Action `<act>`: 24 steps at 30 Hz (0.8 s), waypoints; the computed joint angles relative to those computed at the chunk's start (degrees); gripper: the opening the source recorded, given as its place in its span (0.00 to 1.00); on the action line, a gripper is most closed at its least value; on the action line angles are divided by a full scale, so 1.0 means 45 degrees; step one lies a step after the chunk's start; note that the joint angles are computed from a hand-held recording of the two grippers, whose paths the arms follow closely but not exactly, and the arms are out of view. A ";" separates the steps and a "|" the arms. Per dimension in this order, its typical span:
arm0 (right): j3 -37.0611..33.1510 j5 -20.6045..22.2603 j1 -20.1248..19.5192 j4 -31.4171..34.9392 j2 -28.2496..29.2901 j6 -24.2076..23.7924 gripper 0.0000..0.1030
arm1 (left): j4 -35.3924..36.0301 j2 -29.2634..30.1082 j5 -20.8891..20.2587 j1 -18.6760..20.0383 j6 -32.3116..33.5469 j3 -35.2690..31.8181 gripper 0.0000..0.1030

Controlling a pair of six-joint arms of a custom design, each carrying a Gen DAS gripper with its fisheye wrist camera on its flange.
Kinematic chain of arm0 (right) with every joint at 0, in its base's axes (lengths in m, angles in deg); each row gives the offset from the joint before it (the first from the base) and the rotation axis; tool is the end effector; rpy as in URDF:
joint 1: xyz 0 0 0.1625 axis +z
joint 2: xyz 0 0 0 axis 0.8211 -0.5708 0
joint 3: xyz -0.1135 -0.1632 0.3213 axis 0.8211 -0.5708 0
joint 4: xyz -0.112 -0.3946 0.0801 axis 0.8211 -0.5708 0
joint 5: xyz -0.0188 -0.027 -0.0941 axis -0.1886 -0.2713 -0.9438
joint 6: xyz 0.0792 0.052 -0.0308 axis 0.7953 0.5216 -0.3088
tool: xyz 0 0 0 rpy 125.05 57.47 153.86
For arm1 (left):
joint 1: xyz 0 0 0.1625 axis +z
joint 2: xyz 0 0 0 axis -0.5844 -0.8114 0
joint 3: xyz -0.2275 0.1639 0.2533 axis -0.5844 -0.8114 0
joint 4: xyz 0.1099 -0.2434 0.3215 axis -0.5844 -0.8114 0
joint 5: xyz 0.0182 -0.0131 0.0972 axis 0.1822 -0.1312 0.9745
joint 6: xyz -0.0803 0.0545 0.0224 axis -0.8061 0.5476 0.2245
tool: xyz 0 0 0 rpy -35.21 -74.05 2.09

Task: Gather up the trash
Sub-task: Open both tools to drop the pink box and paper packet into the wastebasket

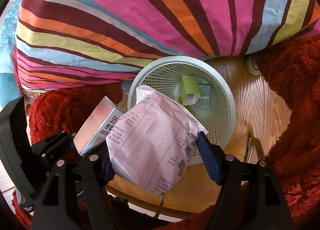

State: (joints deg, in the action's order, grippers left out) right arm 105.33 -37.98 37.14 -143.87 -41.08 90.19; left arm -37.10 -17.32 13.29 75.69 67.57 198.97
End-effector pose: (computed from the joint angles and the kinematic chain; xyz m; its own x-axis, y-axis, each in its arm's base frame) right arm 0.1156 -0.2882 0.1421 -0.8079 0.5697 0.1508 0.5136 0.8062 -0.2938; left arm -0.2241 -0.3946 0.0215 -0.6046 0.7237 -0.3328 0.4517 0.6556 0.6051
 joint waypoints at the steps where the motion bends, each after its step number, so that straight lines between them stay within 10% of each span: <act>1: -0.0013 0.0022 -0.0002 0.0039 0.0020 -0.0001 0.66 | 0.0028 0.0043 0.0028 0.0016 -0.0006 -0.0016 0.36; 11: -0.0135 0.0394 -0.0209 0.0123 0.0325 -0.0030 0.68 | 0.0408 0.0372 0.0073 0.0093 -0.0277 -0.0227 0.39; 15: -0.0207 0.0708 -0.0435 0.0286 0.0584 -0.0088 0.87 | 0.0889 0.0662 0.0153 0.0148 -0.0519 -0.0448 0.68; 24: -0.0101 0.0911 -0.0645 0.0001 0.0534 -0.0272 0.92 | 0.1208 0.0853 0.0054 0.0350 -0.0860 -0.0664 0.75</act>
